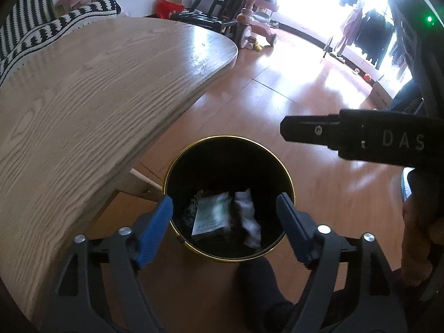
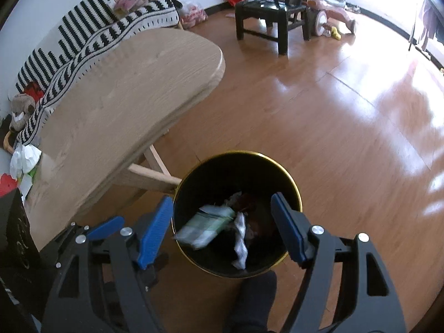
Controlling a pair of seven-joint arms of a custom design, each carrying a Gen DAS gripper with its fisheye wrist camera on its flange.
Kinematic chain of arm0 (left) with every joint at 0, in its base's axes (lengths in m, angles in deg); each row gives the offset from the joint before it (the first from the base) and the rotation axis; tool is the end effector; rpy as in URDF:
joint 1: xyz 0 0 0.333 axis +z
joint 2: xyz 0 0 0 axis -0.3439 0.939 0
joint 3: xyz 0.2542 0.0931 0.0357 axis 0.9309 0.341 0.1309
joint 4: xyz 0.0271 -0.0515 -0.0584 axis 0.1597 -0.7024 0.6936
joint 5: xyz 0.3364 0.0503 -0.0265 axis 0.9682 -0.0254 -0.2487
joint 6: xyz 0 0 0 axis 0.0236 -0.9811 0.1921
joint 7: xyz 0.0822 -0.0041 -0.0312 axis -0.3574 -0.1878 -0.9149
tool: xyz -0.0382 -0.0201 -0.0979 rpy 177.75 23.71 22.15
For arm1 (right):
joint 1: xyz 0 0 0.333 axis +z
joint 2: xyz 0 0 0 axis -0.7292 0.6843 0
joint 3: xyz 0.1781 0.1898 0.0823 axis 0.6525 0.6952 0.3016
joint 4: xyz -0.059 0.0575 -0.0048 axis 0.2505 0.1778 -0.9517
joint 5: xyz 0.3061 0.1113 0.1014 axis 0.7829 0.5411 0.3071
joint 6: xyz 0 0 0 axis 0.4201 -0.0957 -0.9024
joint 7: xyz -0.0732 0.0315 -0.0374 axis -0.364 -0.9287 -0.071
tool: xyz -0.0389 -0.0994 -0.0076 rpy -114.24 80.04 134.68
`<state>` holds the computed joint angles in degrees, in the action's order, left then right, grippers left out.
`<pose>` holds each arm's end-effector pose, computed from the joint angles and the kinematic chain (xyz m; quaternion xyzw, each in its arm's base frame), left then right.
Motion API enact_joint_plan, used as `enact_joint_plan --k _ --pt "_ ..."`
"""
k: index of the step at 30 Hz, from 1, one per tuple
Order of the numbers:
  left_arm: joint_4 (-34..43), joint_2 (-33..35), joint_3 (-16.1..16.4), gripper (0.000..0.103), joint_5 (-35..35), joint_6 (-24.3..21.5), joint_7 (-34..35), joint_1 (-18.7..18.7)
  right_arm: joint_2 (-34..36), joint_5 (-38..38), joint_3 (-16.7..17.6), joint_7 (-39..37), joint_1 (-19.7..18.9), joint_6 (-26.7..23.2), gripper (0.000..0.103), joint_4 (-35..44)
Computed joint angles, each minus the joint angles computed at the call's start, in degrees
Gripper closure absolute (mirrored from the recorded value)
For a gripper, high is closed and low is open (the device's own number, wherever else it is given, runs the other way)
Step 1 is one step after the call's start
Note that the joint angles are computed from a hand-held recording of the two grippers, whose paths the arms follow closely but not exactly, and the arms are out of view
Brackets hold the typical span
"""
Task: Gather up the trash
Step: 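Carry both items over the bin and open both tools to drop them, then swing both tools back over the table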
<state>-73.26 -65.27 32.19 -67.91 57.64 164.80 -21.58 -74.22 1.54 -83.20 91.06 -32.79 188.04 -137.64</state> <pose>0.5896 -0.1324 0.4020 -0.3953 0.8693 -0.2941 0.0387 0.4949 0.1633 0.4354 -0.5109 0.8201 -0.1325 0.2211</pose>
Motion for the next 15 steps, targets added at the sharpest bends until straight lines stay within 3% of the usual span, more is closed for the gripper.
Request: enact_joint_plan --k 9,15 --pt "1.0 -3.8 1.7 0.013 -4.6 -2.3 2.6 3.5 1.9 -7.7 1.5 5.3 1.6 -1.7 0.025 7.9" --pt "4.2 -3.9 5.2 0.012 -5.0 -2.1 0.3 7.5 11.7 -9.6 2.4 1.3 5.8 -4.4 0.024 23.5"
